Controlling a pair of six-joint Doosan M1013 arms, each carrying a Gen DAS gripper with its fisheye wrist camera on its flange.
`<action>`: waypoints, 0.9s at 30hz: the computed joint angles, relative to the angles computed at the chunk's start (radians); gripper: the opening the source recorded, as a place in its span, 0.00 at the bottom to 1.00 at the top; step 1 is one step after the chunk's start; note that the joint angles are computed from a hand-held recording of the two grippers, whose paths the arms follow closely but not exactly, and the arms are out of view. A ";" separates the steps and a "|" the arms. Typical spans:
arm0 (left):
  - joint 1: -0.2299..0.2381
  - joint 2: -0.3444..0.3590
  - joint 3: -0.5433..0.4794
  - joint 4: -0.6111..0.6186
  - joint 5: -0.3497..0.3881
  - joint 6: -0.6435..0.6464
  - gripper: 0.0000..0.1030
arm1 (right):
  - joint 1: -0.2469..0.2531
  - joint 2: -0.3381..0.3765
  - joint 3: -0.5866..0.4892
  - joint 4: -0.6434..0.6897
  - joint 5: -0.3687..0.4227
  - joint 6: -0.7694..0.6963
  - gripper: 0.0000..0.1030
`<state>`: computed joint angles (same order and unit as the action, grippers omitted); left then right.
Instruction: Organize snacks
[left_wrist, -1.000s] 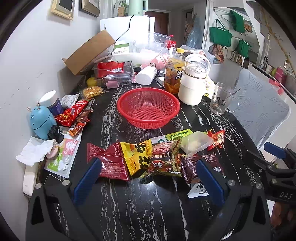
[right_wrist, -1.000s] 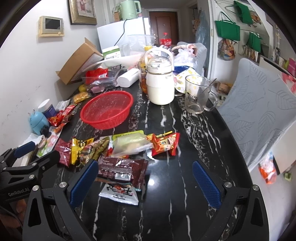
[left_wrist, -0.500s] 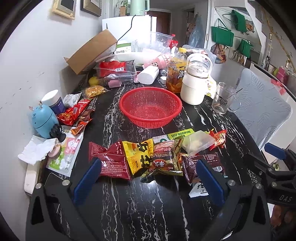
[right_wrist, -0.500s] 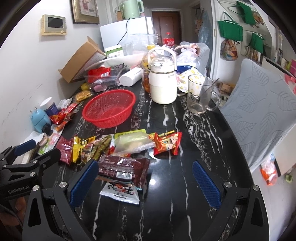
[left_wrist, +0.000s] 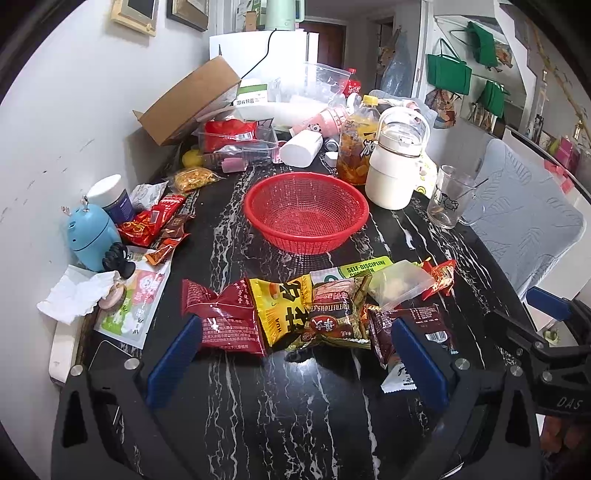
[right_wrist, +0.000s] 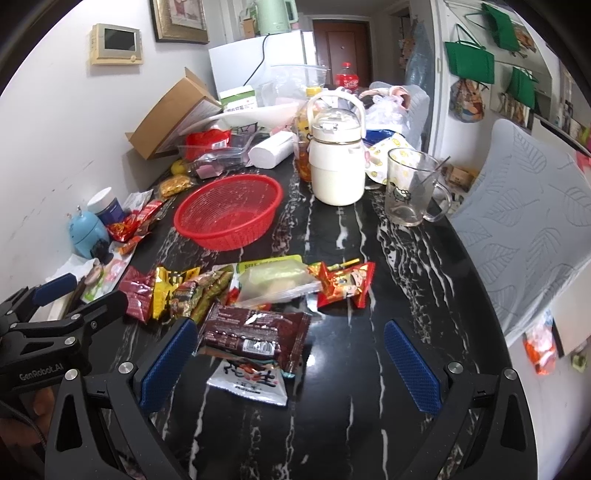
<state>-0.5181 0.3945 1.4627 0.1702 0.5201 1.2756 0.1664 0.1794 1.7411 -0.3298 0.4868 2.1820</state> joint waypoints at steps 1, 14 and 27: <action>0.000 0.001 -0.001 0.003 0.002 -0.003 1.00 | 0.000 0.000 0.000 0.002 -0.001 -0.004 1.00; -0.001 -0.003 0.002 0.010 0.000 -0.017 1.00 | -0.002 -0.004 0.008 0.028 -0.026 -0.035 1.00; -0.006 -0.017 0.021 0.028 -0.012 -0.036 1.00 | 0.001 -0.019 0.027 0.031 -0.037 -0.033 1.00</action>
<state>-0.5245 0.3778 1.4841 0.1983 0.5083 1.2400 0.1673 0.1601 1.7684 -0.2988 0.4499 2.1485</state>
